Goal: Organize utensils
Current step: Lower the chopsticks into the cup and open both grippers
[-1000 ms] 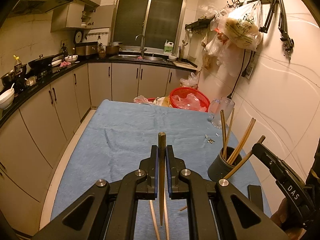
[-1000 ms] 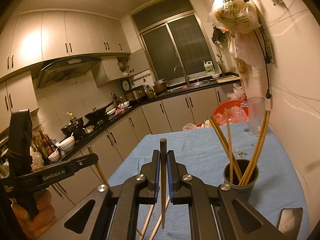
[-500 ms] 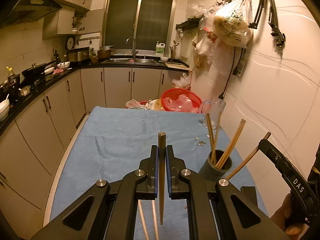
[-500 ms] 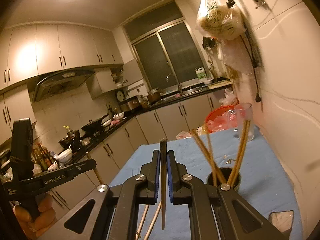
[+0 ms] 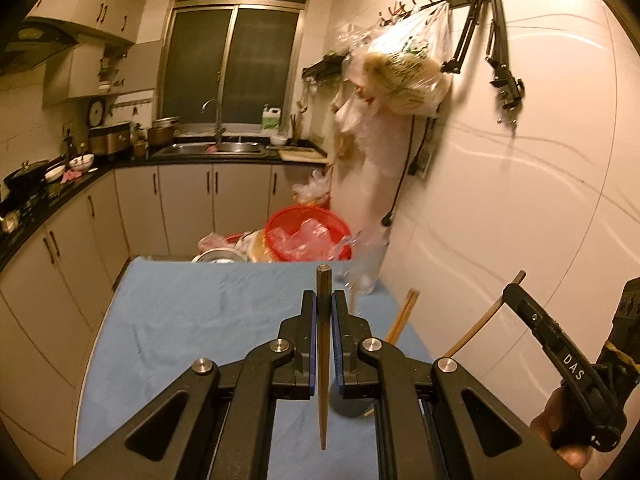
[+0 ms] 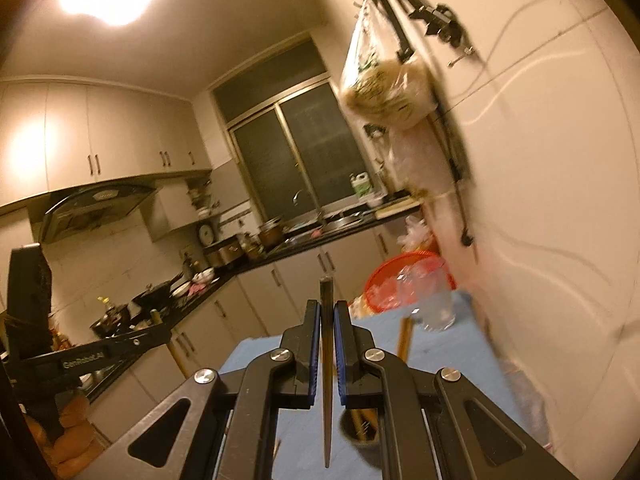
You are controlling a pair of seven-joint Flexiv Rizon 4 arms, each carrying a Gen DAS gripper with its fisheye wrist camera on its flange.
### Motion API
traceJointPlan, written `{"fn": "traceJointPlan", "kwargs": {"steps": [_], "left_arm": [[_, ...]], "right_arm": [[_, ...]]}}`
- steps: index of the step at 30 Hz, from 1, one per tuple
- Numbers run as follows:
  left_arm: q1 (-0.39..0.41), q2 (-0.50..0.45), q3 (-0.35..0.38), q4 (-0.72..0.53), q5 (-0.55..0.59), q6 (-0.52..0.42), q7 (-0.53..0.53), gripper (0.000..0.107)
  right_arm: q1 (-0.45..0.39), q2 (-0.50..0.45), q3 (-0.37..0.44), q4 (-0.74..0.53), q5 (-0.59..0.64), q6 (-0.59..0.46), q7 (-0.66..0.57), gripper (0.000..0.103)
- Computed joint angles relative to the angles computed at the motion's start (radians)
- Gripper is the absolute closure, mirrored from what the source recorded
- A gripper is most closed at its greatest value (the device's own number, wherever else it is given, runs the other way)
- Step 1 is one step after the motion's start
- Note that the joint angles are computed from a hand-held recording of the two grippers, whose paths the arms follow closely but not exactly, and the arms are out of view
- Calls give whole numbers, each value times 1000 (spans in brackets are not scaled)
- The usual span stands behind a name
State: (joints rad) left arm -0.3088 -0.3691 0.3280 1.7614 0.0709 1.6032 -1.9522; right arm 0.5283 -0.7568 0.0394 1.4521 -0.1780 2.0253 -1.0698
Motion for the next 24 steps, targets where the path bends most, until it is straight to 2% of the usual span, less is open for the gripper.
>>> {"fn": "traceJointPlan", "kwargs": {"steps": [2, 5, 8, 11, 14, 17, 20, 24], "left_arm": [[35, -11, -52, -30, -22, 4, 26, 99], [35, -45, -61, -88, -45, 6, 33, 99], [64, -88, -104, -137, -88, 5, 59, 99], [87, -144, -132, -185, -131, -9, 73, 99], [99, -186, -145, -201, -165, -5, 79, 99], [134, -217, -190, -217, -201, -37, 110, 99], [146, -238, -204, -225, -219, -69, 127, 99], [166, -243, -229, -221, -231, -97, 151, 99]], "right_arm": [[-3, -4, -10, -25, 4, -10, 3, 96], [6, -14, -37, -69, 15, -34, 3, 96], [37, -41, -91, -119, 47, -59, -5, 96], [35, -75, -100, -169, 43, -103, -1, 96], [8, -113, -70, -210, 8, -137, 12, 96], [-18, -146, -34, -241, -33, -177, 24, 96], [-48, -172, 13, -267, -76, -215, 33, 96], [-131, -209, 163, -297, -151, -280, 21, 95]]}}
